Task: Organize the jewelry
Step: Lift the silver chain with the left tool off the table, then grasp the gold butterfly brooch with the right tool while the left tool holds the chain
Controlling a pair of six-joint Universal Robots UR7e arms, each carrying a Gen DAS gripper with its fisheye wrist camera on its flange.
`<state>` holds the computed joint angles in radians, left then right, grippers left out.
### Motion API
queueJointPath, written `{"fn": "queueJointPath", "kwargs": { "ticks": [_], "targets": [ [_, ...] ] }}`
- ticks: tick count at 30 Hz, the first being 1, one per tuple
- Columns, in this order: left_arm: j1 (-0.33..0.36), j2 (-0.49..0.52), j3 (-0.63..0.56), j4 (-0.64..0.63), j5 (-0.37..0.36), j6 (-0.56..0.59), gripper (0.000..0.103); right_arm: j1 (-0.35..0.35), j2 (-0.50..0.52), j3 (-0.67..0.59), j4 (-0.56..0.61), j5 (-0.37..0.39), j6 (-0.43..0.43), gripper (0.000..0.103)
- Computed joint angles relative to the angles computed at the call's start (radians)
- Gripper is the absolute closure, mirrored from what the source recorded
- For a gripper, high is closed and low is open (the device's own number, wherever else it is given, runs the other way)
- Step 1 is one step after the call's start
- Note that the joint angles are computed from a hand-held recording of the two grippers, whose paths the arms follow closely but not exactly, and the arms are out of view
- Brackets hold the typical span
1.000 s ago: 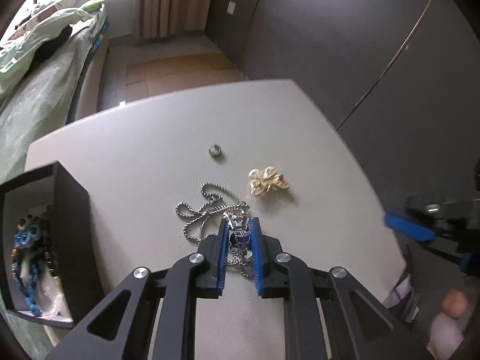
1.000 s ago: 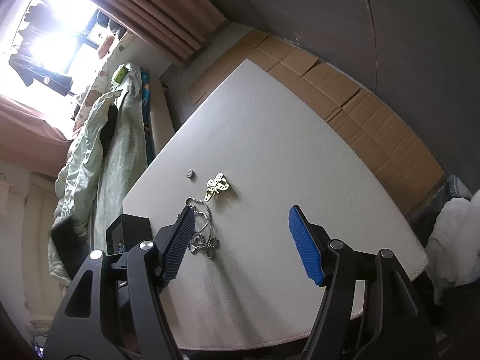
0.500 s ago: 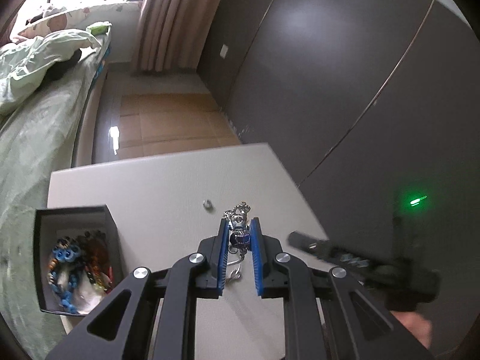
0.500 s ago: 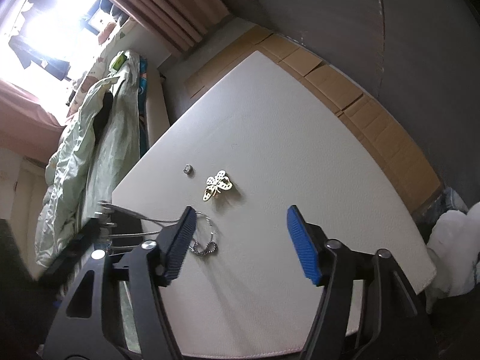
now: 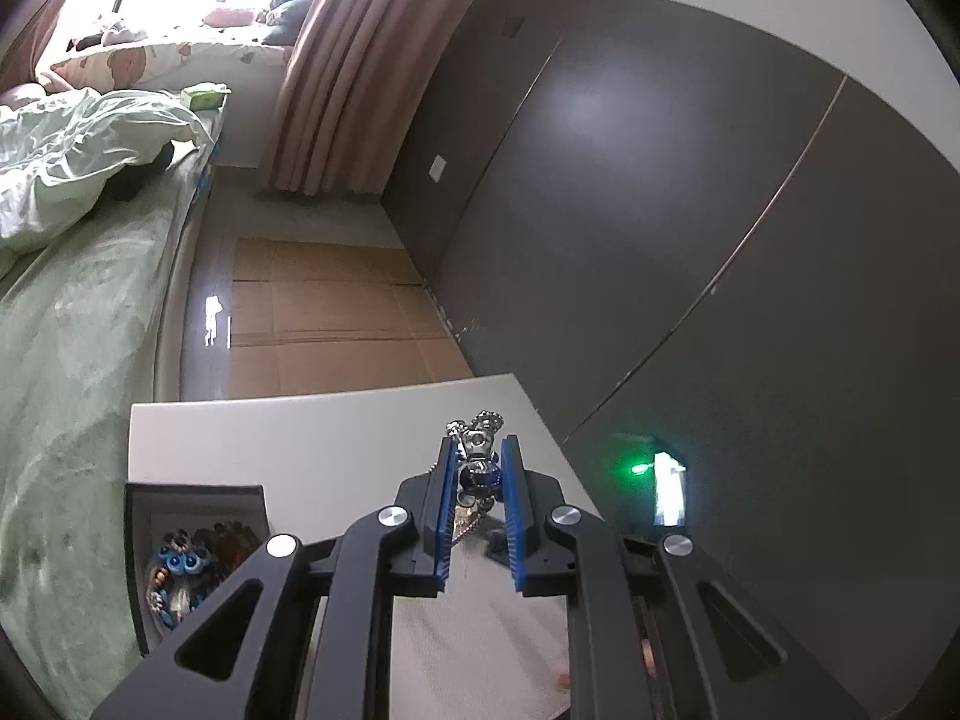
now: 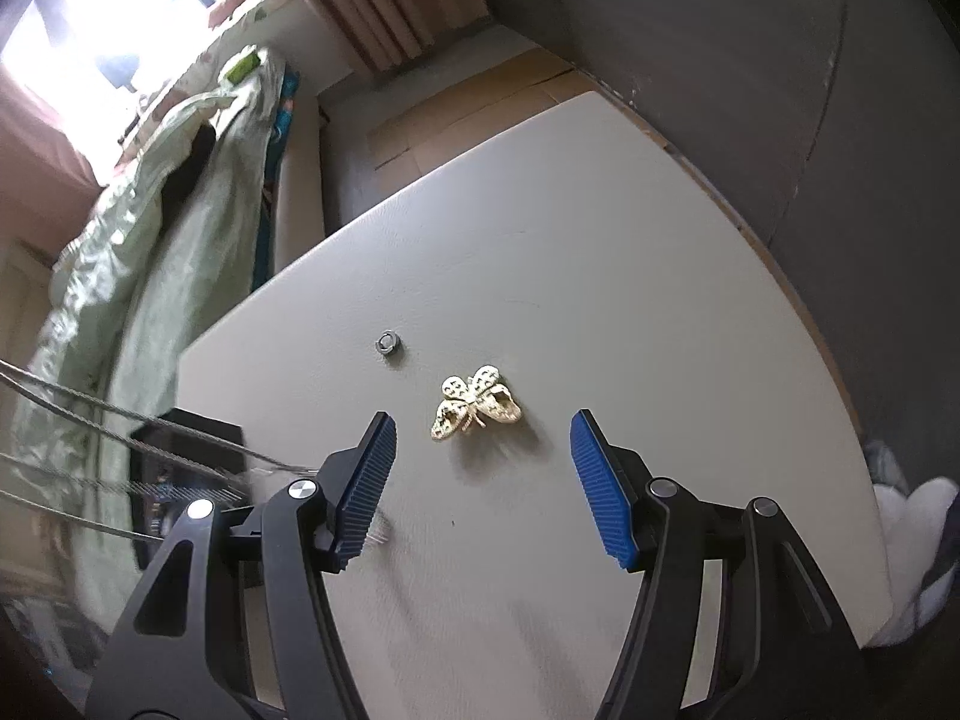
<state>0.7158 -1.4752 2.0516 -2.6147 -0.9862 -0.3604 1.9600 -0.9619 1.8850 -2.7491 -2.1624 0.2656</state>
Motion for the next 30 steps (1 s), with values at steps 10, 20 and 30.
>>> {"fn": "queueJointPath", "kwargs": {
  "ticks": [10, 20, 30],
  "targets": [
    [0.037, -0.025, -0.006, 0.002, -0.032, 0.007, 0.091, 0.025, 0.098, -0.067, 0.077, -0.14, -0.032, 0.041],
    [0.097, 0.026, 0.002, 0.089, -0.043, -0.024, 0.09, 0.035, 0.079, -0.03, 0.033, -0.172, -0.06, 0.062],
    [0.121, 0.06, 0.012, 0.136, -0.031, -0.058, 0.09, 0.044, 0.038, 0.003, 0.0, -0.146, -0.069, 0.062]
  ]
}}
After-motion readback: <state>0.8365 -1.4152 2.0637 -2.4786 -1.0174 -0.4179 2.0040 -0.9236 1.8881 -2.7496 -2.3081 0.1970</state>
